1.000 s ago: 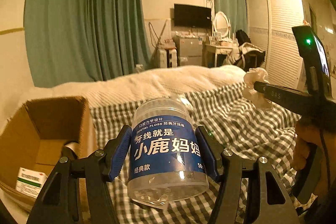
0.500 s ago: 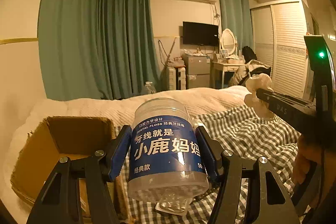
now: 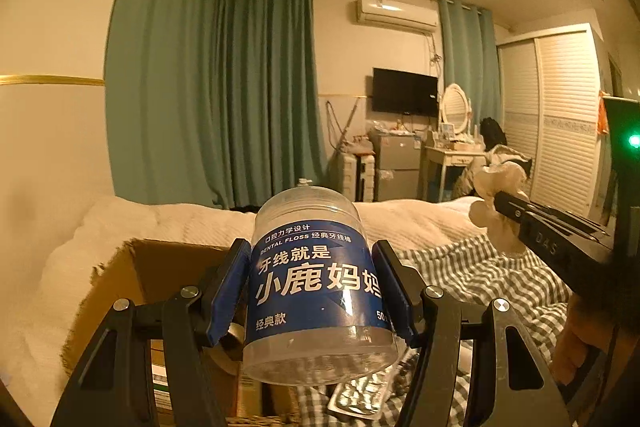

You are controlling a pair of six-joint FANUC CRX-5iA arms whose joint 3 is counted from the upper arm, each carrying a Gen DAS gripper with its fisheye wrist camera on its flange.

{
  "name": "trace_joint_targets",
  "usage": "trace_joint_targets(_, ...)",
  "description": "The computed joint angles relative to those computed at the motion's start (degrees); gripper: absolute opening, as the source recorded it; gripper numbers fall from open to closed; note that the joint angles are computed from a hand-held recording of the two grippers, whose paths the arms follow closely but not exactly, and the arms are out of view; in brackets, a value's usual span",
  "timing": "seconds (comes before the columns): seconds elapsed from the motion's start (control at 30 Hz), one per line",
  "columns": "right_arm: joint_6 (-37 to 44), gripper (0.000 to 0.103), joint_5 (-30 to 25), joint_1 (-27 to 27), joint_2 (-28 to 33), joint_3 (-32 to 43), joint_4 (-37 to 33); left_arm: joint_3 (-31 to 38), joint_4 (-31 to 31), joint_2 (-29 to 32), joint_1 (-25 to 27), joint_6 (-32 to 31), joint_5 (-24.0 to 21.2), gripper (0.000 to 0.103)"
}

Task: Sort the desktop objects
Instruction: 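Lift the floss jar and lace cloth and carry both over the cardboard box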

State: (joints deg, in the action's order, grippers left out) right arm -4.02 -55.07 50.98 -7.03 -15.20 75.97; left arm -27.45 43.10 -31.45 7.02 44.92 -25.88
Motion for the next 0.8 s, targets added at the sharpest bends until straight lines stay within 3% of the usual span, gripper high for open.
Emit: trace_joint_targets(0.8, -0.15, 0.009, 4.18, 4.79, 6.95, 6.75, 3.59, -0.79, 6.44, -2.17, 12.0, -7.03, -0.35, 0.064)
